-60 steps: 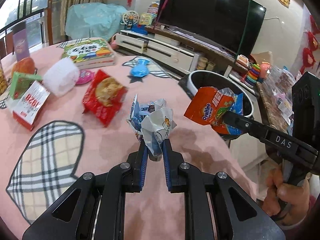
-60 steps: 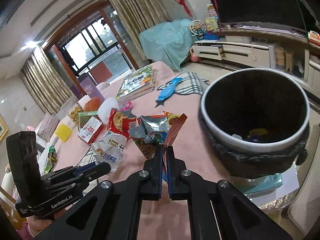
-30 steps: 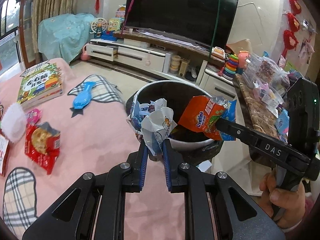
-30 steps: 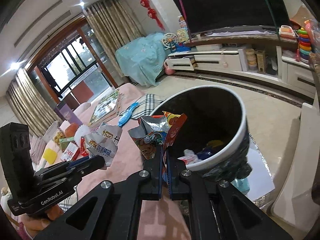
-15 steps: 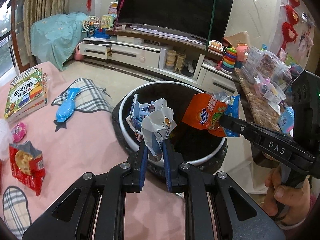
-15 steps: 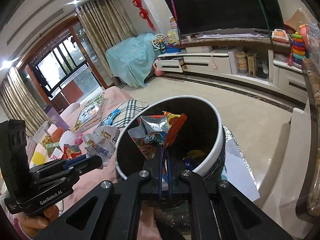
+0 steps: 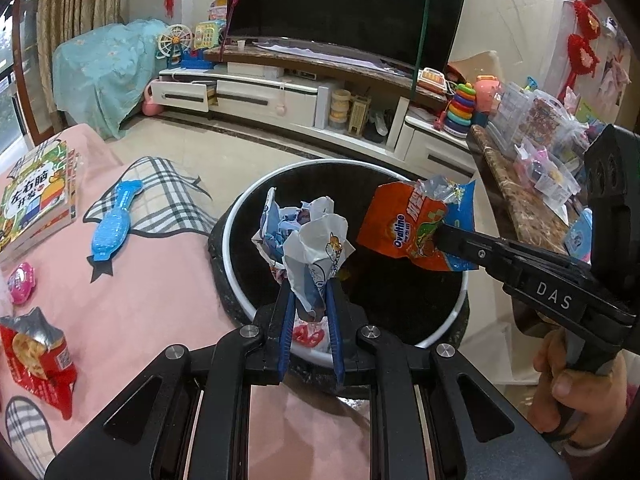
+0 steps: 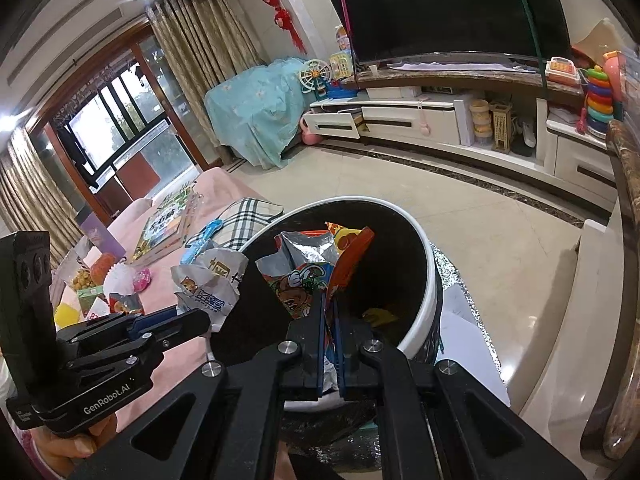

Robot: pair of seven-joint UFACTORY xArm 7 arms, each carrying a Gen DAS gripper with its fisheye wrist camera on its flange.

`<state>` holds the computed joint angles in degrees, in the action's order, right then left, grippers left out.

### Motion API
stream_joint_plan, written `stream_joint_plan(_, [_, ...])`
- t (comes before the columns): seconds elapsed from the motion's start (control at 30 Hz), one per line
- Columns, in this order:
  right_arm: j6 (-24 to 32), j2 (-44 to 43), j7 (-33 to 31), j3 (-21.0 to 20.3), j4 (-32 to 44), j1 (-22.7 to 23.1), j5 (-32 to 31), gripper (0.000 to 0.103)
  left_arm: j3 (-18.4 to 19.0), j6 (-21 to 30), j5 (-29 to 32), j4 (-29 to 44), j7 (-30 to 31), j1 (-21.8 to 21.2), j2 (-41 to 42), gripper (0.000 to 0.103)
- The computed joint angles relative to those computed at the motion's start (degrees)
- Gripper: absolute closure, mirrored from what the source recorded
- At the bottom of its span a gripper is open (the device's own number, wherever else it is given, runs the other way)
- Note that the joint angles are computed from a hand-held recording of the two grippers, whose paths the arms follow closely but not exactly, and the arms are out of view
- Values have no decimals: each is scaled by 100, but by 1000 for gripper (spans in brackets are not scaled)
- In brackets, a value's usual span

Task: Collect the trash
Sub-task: 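Open both tools to drop the wrappers into the bin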

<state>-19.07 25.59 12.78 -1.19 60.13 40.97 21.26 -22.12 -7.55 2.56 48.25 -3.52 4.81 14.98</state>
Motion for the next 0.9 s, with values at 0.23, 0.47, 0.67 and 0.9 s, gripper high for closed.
stream_joint_plan(0.23, [213,96,93,4,143,-82,-191,96,227,157,-82,227,114,-252,175,88])
stream_joint_plan(0.47, [353,121,185,-161,228,-4,-307,95,262,257,-246,384,273,-326,266,84])
stream_joint_plan(0.67, [434,137,341,-238,290,20,-438,92,776,159,-345,318,219,-835,157,62])
stream_joint_plan(0.9, [314,84,359,-513,200,295,-287,45,582,-127,-289,-96,-9,-507,-106,46])
